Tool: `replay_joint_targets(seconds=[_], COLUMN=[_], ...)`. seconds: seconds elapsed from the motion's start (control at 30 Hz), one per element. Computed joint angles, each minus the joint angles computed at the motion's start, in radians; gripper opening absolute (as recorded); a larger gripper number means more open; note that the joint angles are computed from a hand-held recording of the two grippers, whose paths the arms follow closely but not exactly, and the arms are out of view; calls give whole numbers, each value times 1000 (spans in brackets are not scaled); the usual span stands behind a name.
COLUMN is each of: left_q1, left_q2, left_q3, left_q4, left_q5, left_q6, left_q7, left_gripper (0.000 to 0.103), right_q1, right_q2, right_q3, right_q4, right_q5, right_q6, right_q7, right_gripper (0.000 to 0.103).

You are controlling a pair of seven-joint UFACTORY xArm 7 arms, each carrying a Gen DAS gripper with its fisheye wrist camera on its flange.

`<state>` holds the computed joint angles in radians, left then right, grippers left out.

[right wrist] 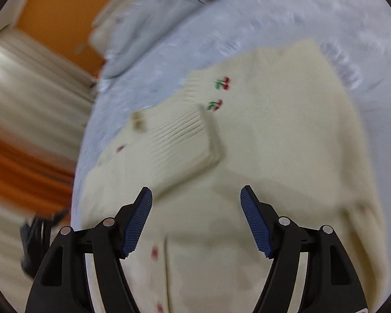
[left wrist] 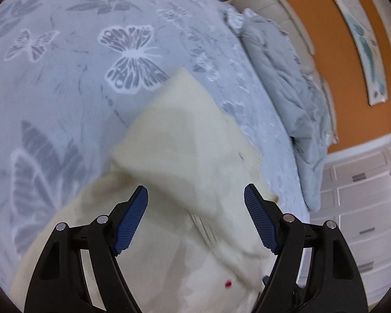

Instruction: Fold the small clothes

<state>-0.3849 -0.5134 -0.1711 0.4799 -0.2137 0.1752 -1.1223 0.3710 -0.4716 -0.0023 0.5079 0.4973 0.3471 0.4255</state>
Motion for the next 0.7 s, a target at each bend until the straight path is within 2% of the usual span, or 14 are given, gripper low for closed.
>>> replay_joint_targets(seconds=[0.03,0.07,0.1,0.13,0.17,0.27,0.33,0.4,0.43,0.5,0.53,0.6,0.67,0.7], left_q1=[5,3,20,43,52,128,142,40,27,63,118,182,256,335], left_q2=[27,50,70,64,54,29,4,42,59,98,90,73,66,49], left_q3=[8,18,11,-10,-13,-84,-97,-13,-4,-56,-118,-186,-261,-343], left_q4=[7,9,12,6,-5,-6,-14,-33,-29,-41,-75,-101,-109,-119], left_q5=[-4,-7,0,13,21,103,147,100,108,121,147,175,211,255], left_q6=[-7,-20,-20,-9,-6,-50,-73,-118,-97,-100,-164,-211,-234,-258], left_q7=[-1,6,0,-18,-22,-54,-42,30,32,13,-28,-59,-58,-64], left_gripper=[62,54,40,30,13,9,9,10,10,11,11,12,12,12], right_q1=[-9,-53,-54,-14,49,68,-27,-146,-148,-65,-52,-60,-119,-194], right_q2=[46,78,99,123,116,-33,-163,-246,-225,-185,-219,-261,-312,-363], right_q3=[10,61,71,43,-9,9,94,185,180,110,99,96,148,218], right_q4=[19,33,46,80,86,15,-68,-158,-191,-251,-274,-270,-261,-254], right_q5=[1,-40,-52,-23,9,13,-50,-112,-115,-85,-92,-112,-174,-241], right_q6=[-20,-64,-88,-74,-99,-262,-287,-204,-155,-181,-204,-179,-110,-38], right_q7=[14,50,44,-4,-47,-95,-29,53,63,46,63,102,151,225], right_gripper=[71,70,54,11,9,8,8,8,8,6,7,8,10,18])
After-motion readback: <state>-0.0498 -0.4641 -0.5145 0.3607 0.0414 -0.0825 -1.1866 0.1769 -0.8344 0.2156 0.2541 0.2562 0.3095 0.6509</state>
